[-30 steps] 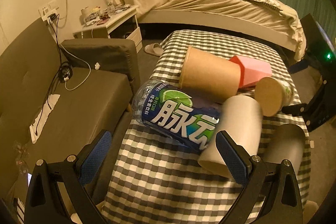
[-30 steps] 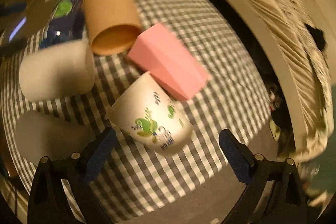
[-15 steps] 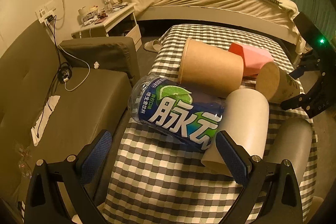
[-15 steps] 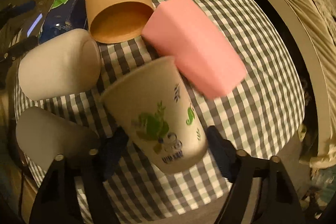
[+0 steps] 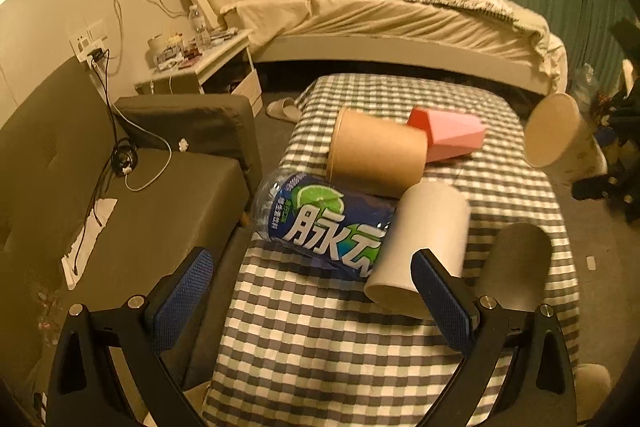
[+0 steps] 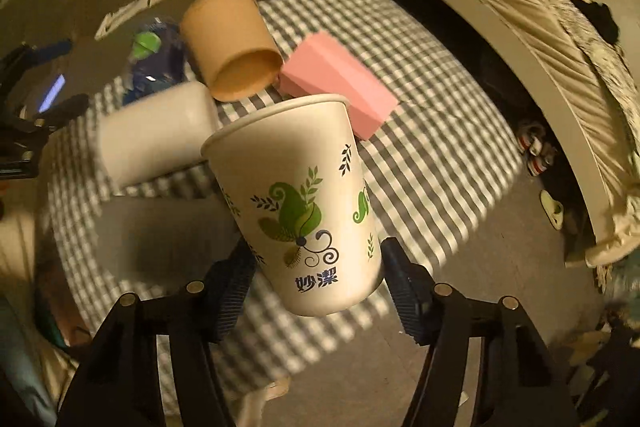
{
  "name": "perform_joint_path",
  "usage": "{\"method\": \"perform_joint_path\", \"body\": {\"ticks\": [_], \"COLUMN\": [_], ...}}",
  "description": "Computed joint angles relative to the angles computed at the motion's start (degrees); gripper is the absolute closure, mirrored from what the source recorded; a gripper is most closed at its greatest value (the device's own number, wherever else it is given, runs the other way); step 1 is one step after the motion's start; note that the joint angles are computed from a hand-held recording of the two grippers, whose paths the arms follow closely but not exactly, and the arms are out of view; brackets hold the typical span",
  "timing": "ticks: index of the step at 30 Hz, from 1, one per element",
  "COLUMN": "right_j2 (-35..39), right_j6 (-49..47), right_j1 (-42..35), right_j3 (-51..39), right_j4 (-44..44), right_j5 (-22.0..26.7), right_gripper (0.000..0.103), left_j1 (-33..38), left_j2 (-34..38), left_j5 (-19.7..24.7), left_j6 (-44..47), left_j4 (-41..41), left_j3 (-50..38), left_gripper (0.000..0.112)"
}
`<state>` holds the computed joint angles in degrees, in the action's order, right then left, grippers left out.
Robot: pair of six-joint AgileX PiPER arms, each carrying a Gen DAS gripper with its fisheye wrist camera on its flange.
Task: Flip cup upside down
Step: 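Lift the paper cup with the right gripper and rotate it rim-down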
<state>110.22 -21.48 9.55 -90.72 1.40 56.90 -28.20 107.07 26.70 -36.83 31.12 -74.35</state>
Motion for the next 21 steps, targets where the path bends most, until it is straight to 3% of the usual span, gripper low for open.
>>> {"method": "perform_joint_path", "body": {"ticks": [7,13,17,21], "right_j2": [-13.5,-21.5,-19.9,-12.0], "right_j6": [20.3,54.1,77.0,94.0], "right_j1": [9.5,24.8,32.6,38.3], "right_j3": [11.5,23.7,28.2,26.4], "right_j4": [-7.4,-14.9,-16.1,-17.5], "right_j5": [-2.3,-5.8,-11.7,-15.8], "right_gripper": [0.040,0.040,0.040,0.041], "left_j1": [1.7,5.0,7.8,10.6], "left_j2": [-9.9,-17.3,-20.8,-21.7], "left_j5": [-5.7,-10.9,-14.6,-17.4], "left_j6": [1.2,-2.4,-7.6,-10.1], "left_j4": [-0.7,4.6,11.6,14.6], "left_j3": [9.8,19.5,25.9,30.4], "left_gripper": [0.010,0.010,0.010,0.010]}}
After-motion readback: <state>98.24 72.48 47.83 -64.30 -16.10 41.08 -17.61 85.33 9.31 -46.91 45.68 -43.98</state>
